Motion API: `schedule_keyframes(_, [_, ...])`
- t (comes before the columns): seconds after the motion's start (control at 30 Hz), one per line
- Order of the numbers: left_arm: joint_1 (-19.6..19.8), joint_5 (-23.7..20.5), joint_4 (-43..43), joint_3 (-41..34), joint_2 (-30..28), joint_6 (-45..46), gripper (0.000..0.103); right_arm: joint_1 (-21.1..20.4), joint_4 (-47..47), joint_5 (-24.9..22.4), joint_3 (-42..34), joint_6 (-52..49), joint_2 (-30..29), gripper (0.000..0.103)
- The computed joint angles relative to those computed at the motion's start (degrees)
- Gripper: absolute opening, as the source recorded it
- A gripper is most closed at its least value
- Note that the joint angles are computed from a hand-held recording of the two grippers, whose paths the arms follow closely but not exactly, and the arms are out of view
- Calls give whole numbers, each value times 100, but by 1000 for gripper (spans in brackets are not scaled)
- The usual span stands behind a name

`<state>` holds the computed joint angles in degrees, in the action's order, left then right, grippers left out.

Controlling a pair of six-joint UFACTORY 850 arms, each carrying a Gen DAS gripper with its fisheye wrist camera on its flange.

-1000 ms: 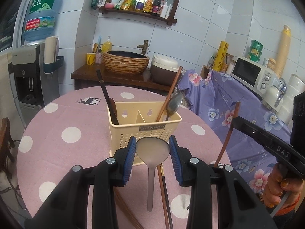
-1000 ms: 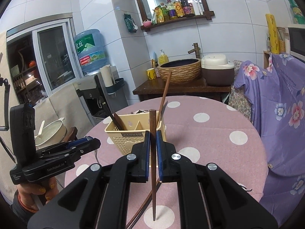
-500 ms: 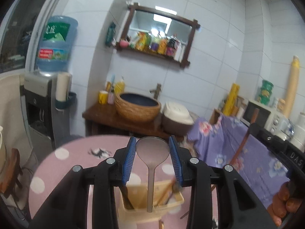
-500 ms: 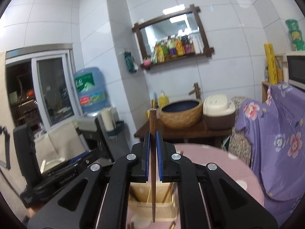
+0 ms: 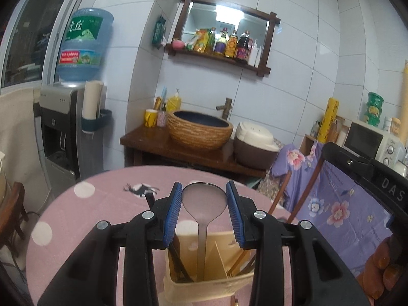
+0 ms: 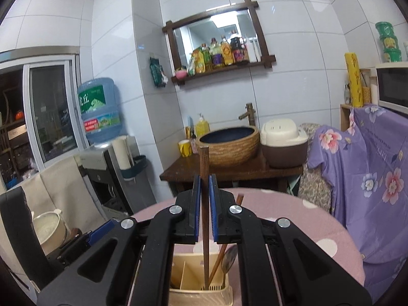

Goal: Organize utensils
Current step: 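Carry the spoon and chopstick up over the cream holder and lower them in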

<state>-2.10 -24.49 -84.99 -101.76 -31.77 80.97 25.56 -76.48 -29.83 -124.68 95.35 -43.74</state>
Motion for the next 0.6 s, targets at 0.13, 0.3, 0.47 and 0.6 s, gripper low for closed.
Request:
schedule_keyframes(0.13, [-3, 0, -104, 231, 47, 251, 36, 6, -177, 103, 282, 210, 55, 7])
schedule_keyframes(0.3, [-27, 97, -3, 412, 41, 383, 36, 13, -228, 214, 583, 287, 142, 7])
schedule_keyframes(0.47, [-15, 71, 596, 363, -76, -162, 36, 42, -476, 198, 798, 414, 211, 7])
schedule_keyframes(0.6, [-32, 105, 568, 428, -47, 13, 36, 43, -602, 199, 889, 589, 261, 8])
